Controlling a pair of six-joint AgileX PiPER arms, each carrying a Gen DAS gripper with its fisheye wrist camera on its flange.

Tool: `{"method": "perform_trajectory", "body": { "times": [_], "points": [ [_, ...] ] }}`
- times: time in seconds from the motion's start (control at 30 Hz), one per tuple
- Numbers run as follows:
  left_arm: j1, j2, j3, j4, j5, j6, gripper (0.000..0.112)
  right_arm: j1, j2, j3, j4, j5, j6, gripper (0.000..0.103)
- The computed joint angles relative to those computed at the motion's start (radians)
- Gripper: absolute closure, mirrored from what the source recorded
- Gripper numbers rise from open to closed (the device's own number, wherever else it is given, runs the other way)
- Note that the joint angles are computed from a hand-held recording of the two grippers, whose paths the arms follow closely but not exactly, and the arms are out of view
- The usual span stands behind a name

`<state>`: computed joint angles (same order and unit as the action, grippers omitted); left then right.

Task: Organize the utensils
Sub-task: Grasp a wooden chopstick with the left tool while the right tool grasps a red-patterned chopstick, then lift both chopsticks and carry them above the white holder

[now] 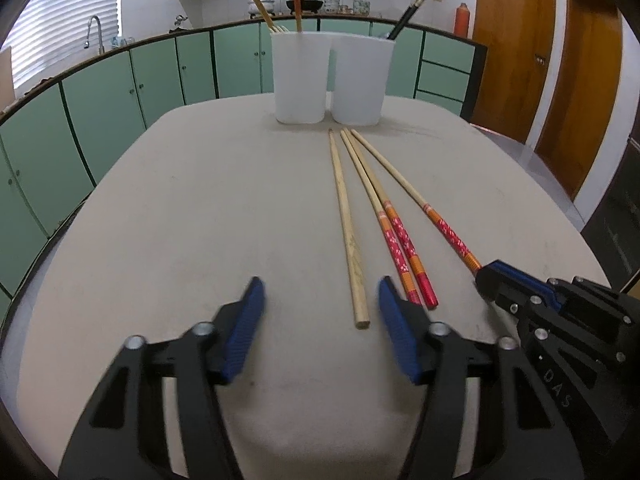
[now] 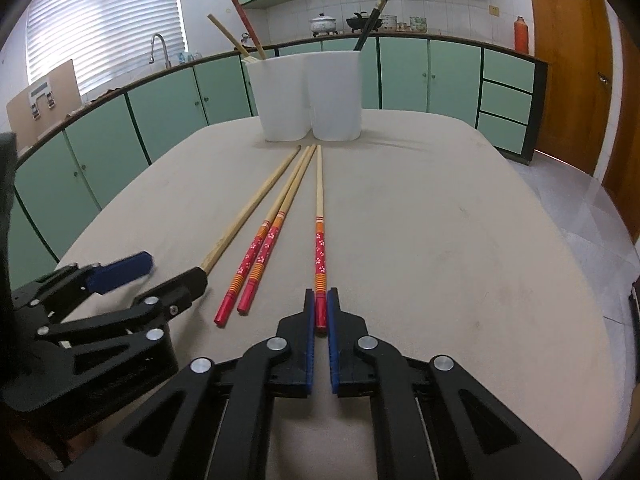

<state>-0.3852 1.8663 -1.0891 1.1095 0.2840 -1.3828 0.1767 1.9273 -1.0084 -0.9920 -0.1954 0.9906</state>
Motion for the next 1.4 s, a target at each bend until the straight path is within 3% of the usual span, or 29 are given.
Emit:
{"method": "perform_trajectory", "body": {
  "times": [0.17, 0.23, 0.3, 0.47, 0.7, 0.93, 1.13, 1.4],
  "points": [
    [-0.02, 0.016, -0.019, -0.016, 0.036, 0.029, 0.071, -0.007, 0.002, -0.003, -0.038, -0.01, 0.044, 0.097],
    [-0.02, 0.012, -0.013, -0.013, 0.015, 0.038, 0.094, -0.011, 0.003, -0.004, -0.053, -0.016, 0.06, 0.097],
    [-0.015, 0.011, -0.012, -0.045, -0.012, 0.075, 0.106, -0.014, 0.003, -0.003, -0.061, -0.021, 0.069, 0.097],
    [0.001, -0.004, -0.004, -0.106, -0.043, 0.122, 0.106, -0.026, -0.005, 0.003, -0.071, -0.035, 0.081, 0.097],
    [-0.02, -0.082, 0.024, 0.091, -0.019, -0.045, 0.106, -0.046, -0.059, 0.017, -0.014, -0.042, 0.02, 0.097],
    [-0.025, -0.16, 0.009, 0.12, 0.004, -0.056, 0.106, -0.064, -0.131, 0.011, -0.03, -0.05, 0.009, 0.097],
    [-0.005, -0.204, -0.049, 0.076, -0.001, 0.018, 0.106, -0.085, -0.178, -0.049, -0.244, -0.064, 0.203, 0.097],
    [0.036, -0.21, -0.165, -0.149, -0.023, 0.275, 0.106, -0.124, -0.188, -0.21, -0.67, -0.137, 0.637, 0.097]
  ]
}}
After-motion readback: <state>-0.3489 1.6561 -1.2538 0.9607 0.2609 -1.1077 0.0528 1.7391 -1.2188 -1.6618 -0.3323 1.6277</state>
